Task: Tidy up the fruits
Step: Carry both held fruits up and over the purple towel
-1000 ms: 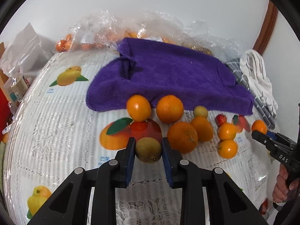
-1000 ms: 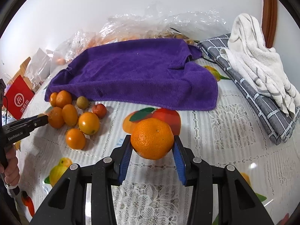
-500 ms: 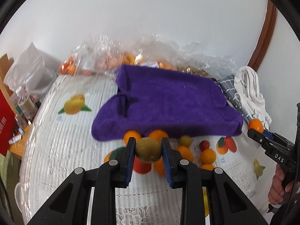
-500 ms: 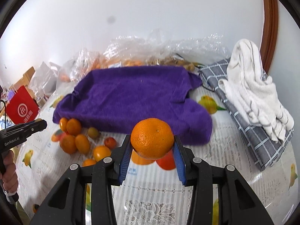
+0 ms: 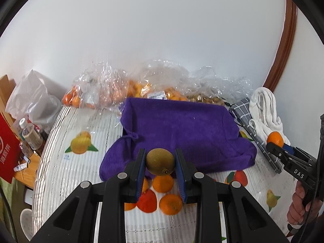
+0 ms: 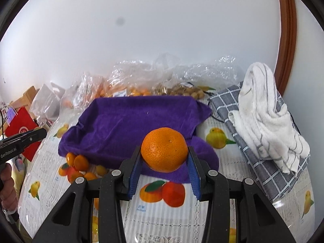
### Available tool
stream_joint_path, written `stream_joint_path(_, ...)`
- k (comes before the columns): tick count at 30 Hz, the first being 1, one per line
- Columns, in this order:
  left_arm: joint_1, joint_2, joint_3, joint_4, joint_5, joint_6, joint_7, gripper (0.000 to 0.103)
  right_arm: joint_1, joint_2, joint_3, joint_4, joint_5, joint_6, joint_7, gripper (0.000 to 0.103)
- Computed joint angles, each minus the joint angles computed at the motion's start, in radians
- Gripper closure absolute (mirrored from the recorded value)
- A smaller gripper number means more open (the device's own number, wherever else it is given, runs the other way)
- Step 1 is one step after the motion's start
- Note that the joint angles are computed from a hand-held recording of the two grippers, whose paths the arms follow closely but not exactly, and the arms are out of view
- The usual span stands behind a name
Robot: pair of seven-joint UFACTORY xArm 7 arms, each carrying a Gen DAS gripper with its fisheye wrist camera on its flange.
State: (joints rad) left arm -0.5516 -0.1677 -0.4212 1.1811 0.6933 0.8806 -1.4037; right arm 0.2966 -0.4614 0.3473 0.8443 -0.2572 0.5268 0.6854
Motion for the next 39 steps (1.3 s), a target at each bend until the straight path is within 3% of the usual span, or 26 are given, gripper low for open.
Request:
stream_joint_path(6,0.002,0.052,0.021,0.045,0.015,-0.011,0.022,0.077,-0.013,0.046,-0.019,0.038,-0.001,-0.018,-0.008,0.061)
stream_joint_path(19,-0.016,0.191,0.124,0.130,0.013,-0.088,0.100,0.077,-0.059,0.214,-0.030,0.140,-0.133,-0.048,0.066,0.061)
stream_joint_path(28,-0.030,0.276,0.186,0.167,-0.012,-0.125,0.141,0.077,-0.003,0.374,-0.076,0.218,-0.220,-0.054,0.113,0.061)
stream_joint_path(39,-0.046,0.329,0.229,0.159,-0.067,-0.159,0.185,0.077,0.080,0.491,-0.149,0.269,-0.245,-0.068,0.110,0.061)
